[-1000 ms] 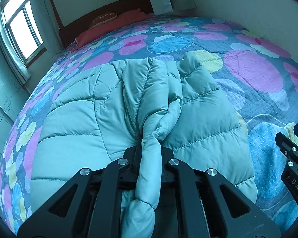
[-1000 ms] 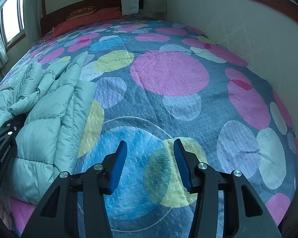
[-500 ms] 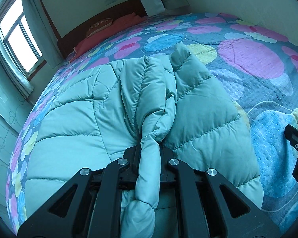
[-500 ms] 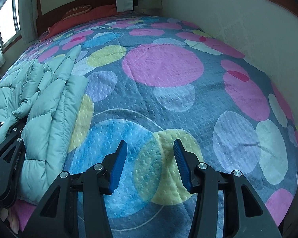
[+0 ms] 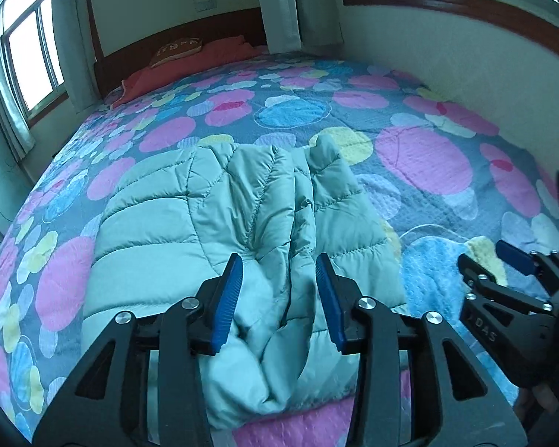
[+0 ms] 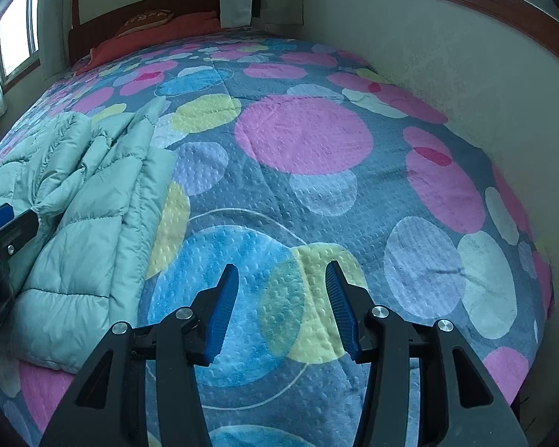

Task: Fold large clothes
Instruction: 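Close the right tool on the jacket edge and lift it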

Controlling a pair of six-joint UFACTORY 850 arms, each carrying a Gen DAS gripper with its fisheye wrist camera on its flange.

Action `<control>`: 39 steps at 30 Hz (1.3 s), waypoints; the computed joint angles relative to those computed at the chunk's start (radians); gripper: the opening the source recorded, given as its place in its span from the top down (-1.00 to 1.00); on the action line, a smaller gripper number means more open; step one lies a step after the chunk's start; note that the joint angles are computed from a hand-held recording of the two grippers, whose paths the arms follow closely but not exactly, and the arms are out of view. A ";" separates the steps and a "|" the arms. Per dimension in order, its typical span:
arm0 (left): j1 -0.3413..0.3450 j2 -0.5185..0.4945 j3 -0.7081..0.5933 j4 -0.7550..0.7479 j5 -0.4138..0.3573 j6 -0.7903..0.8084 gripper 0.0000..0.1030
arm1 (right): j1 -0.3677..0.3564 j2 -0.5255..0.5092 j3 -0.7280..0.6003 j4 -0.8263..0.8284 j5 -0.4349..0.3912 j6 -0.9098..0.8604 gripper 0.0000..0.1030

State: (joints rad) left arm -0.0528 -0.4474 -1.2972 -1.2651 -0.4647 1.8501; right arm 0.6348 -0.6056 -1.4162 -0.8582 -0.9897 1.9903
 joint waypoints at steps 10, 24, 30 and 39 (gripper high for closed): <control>0.161 -0.146 -0.275 0.125 -0.093 -0.416 -0.06 | 0.004 -0.053 -0.141 -0.037 -0.012 -0.045 0.05; 0.247 -0.601 -0.855 0.347 -0.489 -1.223 -0.06 | -0.052 -0.127 -0.280 -0.094 0.205 0.041 0.05; 0.238 -0.703 -0.973 0.292 -0.623 -1.300 -0.10 | -0.112 -0.131 -0.237 -0.205 0.494 0.293 -0.18; 0.233 -0.751 -1.052 0.275 -0.681 -1.294 -0.10 | -0.138 -0.159 -0.258 -0.341 0.604 0.400 0.77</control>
